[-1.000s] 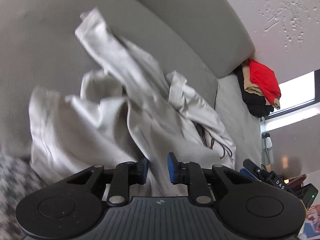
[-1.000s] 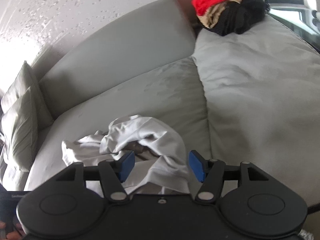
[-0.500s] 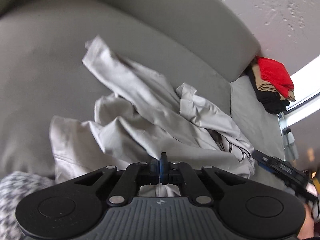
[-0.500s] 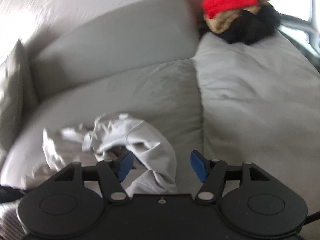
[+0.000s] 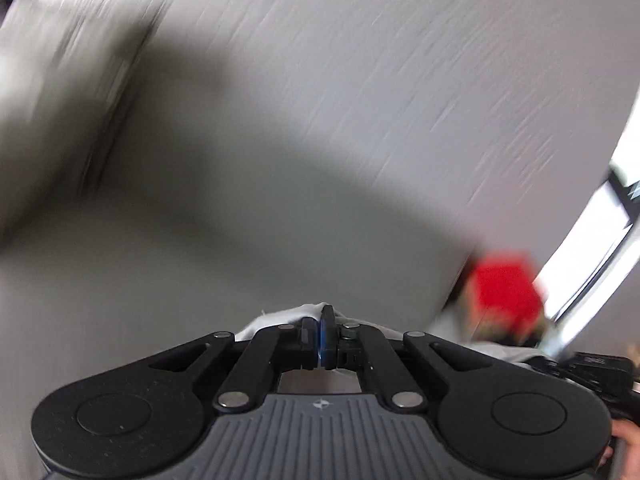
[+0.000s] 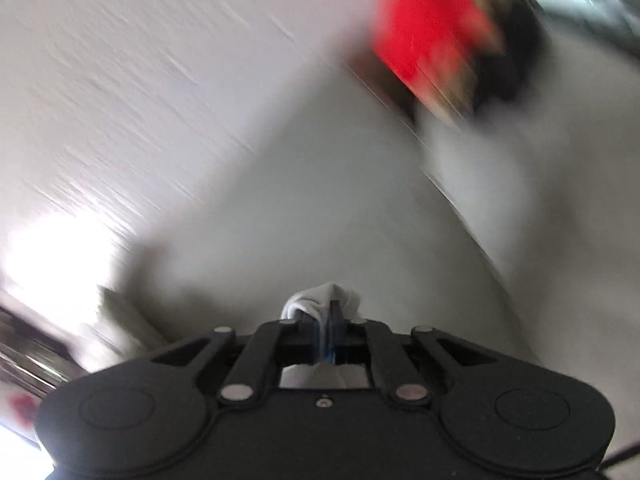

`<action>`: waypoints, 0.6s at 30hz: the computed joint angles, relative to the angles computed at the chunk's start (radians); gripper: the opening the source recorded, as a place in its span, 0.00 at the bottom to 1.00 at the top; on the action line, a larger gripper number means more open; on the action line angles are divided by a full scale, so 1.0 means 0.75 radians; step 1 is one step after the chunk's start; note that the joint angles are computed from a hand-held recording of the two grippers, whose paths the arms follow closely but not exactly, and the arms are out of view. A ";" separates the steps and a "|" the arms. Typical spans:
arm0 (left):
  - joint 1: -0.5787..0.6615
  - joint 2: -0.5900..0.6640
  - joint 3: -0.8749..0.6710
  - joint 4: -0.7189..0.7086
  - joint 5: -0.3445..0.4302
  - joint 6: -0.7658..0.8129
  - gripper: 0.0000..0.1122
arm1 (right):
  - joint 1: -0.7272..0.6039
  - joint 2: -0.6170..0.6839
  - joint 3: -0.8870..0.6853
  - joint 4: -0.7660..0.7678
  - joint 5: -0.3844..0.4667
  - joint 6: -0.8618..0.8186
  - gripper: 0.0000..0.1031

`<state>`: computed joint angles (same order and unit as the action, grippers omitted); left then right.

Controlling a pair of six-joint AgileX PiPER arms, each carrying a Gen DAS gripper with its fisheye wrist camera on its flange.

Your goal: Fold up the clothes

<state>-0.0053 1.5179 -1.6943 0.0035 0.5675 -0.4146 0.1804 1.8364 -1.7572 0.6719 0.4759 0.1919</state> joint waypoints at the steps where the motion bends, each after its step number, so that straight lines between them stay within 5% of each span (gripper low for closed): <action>1: -0.036 0.010 -0.117 0.099 -0.024 -0.036 0.00 | 0.022 -0.047 -0.054 -0.050 -0.071 0.001 0.04; 3: -0.100 0.035 -0.312 0.268 -0.065 -0.088 0.00 | 0.072 -0.152 -0.109 -0.133 -0.231 -0.006 0.04; 6: -0.158 0.010 -0.355 0.413 -0.119 -0.139 0.00 | 0.125 -0.256 -0.153 -0.460 -0.282 0.236 0.04; 12: -0.141 -0.198 0.299 0.379 -0.222 -0.304 0.00 | 0.134 -0.355 0.189 -0.526 -0.136 0.313 0.05; 18: -0.186 -0.213 0.945 0.274 -0.262 -0.456 0.00 | 0.075 -0.339 0.790 -0.198 -0.161 0.174 0.05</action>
